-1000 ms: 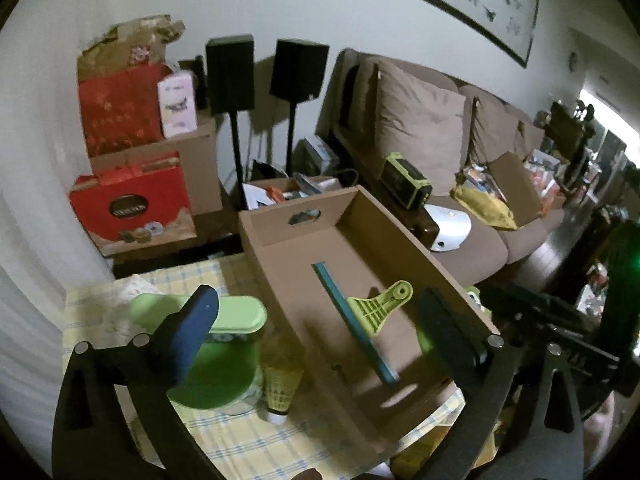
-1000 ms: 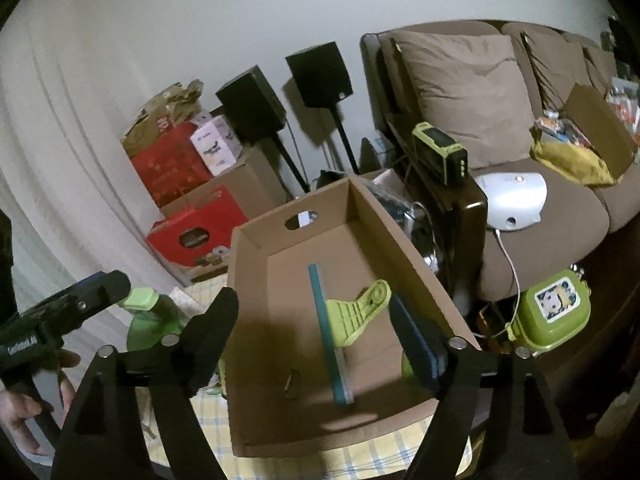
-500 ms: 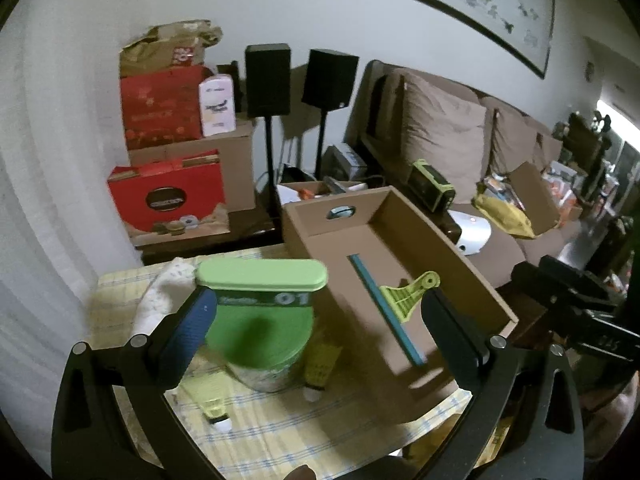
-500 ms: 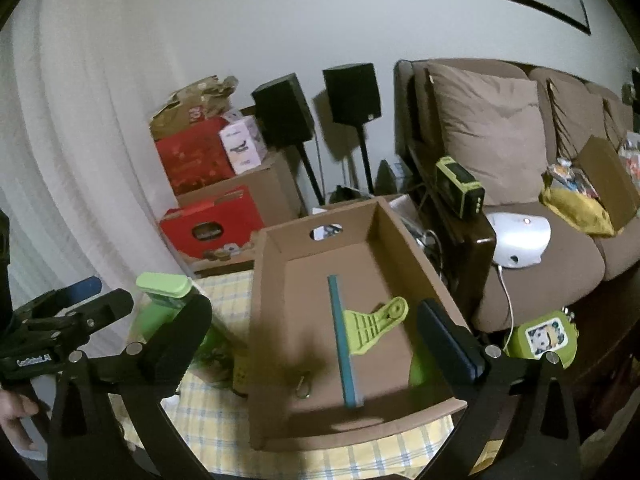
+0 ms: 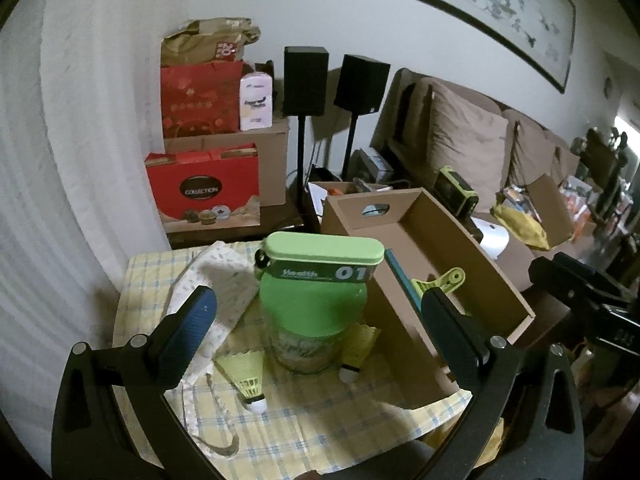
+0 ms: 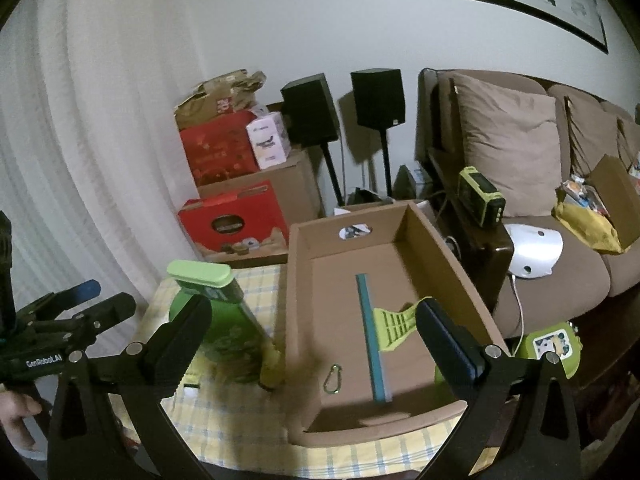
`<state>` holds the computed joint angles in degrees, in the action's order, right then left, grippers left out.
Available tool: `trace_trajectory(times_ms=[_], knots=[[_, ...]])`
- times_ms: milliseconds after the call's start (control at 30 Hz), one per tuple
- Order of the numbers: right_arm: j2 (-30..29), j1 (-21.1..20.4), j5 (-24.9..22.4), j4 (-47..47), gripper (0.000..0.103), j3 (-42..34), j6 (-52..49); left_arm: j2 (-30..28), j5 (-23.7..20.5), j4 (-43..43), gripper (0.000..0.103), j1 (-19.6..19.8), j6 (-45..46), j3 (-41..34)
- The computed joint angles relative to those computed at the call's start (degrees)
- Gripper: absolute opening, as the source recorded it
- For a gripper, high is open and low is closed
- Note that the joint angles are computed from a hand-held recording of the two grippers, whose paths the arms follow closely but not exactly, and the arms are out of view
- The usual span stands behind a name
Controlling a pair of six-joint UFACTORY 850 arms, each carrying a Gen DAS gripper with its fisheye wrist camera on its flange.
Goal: Organize objects
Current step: 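Withdraw the right gripper from the tray back toward the tin, then lower the right gripper onto a yellow shuttlecock beside the tin and grasp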
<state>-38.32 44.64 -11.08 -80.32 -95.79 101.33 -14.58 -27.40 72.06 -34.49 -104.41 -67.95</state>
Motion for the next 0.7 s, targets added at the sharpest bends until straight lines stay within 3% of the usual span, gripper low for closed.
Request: trace_trajectory(times_ms=[333,700], knots=[[-1.6,1.5,-0.1,3.9,0.103,-2.2,-4.9,4.1,-1.6,3.1,0.102,1.3,-4.4,5.7],[-4.2,2.7,2.8,6.9,0.103,-4.2,-8.8,7.9,2.5,5.5,0.102,4.9,-12.0,13.3]])
